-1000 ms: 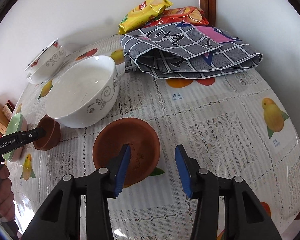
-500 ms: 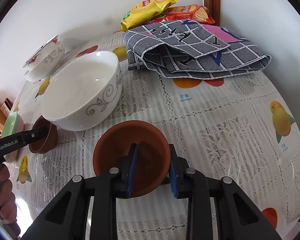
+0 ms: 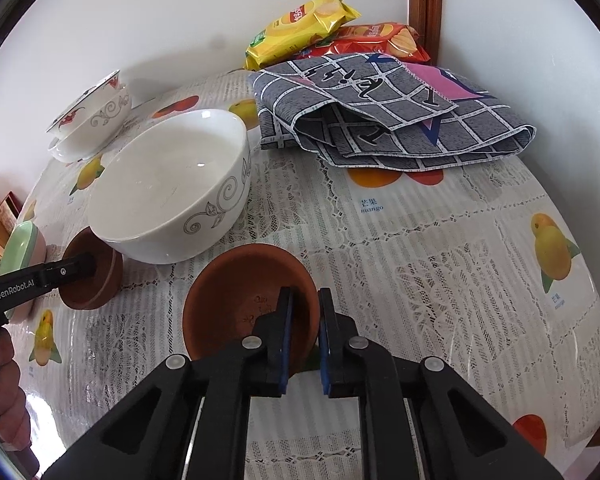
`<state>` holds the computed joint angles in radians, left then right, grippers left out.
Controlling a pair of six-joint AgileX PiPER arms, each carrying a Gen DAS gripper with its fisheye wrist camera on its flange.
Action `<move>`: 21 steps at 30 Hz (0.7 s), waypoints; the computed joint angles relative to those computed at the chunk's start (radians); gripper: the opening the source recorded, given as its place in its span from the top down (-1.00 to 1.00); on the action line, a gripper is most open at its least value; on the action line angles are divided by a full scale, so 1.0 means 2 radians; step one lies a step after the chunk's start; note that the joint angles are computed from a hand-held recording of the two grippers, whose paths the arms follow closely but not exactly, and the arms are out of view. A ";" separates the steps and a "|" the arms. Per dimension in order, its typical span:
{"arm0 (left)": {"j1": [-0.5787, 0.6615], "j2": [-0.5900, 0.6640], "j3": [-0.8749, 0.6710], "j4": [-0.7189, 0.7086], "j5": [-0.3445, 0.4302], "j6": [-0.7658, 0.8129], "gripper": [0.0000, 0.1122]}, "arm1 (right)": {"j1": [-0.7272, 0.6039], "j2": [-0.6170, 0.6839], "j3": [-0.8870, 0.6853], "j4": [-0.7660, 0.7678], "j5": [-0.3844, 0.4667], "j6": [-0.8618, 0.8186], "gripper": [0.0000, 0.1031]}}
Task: Organize plates and bowls
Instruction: 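Carry the right gripper's pot over the white bowl while the left gripper holds its pot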
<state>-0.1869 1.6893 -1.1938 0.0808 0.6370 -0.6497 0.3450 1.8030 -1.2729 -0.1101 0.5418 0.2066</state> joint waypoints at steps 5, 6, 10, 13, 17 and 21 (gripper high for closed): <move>-0.007 -0.020 0.007 0.010 0.004 -0.007 0.83 | 0.011 -0.015 0.011 -0.008 -0.006 0.010 0.83; -0.007 -0.025 0.011 0.009 0.002 -0.006 0.83 | 0.015 -0.018 0.014 -0.017 -0.007 0.018 0.84; -0.010 -0.046 0.023 0.006 0.002 -0.004 0.83 | 0.027 -0.028 0.020 -0.020 -0.004 0.025 0.83; -0.010 -0.064 0.030 0.013 0.005 -0.011 0.83 | 0.036 -0.039 0.028 -0.032 -0.003 0.036 0.83; -0.007 -0.082 0.032 0.021 0.017 -0.015 0.83 | 0.047 -0.059 0.035 -0.046 0.001 0.052 0.83; -0.001 -0.102 0.038 0.014 0.016 -0.010 0.83 | 0.052 -0.078 0.033 -0.051 0.010 0.057 0.83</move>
<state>-0.1896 1.4852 -1.1186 0.1090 0.6689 -0.6701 0.4491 1.6467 -1.2072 -0.2122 0.5622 0.3212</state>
